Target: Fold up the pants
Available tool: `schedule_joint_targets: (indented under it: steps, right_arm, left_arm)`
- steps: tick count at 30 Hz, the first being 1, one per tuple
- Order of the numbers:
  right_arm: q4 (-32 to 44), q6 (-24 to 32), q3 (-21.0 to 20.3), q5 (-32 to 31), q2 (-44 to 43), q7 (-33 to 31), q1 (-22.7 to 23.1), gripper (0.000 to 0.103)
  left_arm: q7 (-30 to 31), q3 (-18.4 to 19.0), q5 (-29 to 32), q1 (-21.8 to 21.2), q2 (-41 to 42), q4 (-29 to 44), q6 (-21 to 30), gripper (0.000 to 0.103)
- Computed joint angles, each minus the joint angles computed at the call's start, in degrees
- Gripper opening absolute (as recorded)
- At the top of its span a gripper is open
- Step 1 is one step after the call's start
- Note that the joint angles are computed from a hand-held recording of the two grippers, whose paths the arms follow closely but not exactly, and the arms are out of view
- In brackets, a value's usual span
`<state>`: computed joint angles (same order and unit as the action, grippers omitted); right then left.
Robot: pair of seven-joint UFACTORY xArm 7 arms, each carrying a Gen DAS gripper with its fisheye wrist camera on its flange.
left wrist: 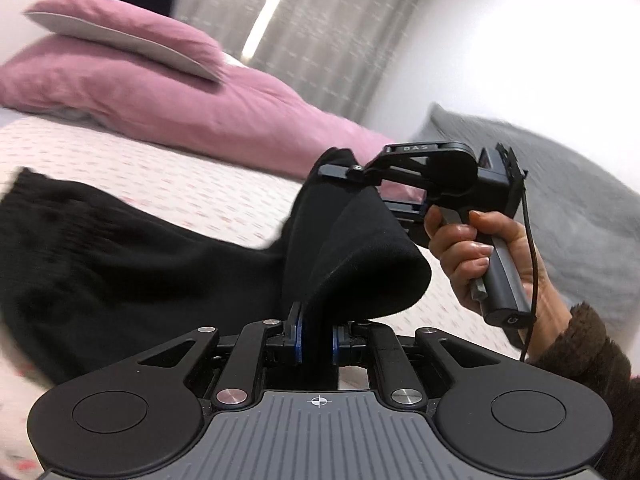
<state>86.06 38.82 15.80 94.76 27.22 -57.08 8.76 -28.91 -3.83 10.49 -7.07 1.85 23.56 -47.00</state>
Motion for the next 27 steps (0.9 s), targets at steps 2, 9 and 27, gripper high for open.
schedule_joint_targets:
  steps: [2,9,27]
  right_arm:
    - [2.8,-0.7,0.9,-1.3,1.5,0.6,2.0,0.012]
    - [16.6,-4.2,4.2,-11.7,11.4,8.8,9.1,0.012]
    - [40.4,-6.6,9.1,-38.3,30.0,32.4,17.4,0.050]
  left_arm:
    - [0.0,0.0,-3.5,-0.1,2.1,0.5,-2.0,0.010]
    - [-4.3,3.2,-4.6,4.4,-0.7,-3.9,-3.2,0.010]
    - [-16.4,10.9,13.2,17.9,-5.9,-7.4,6.0,0.046]
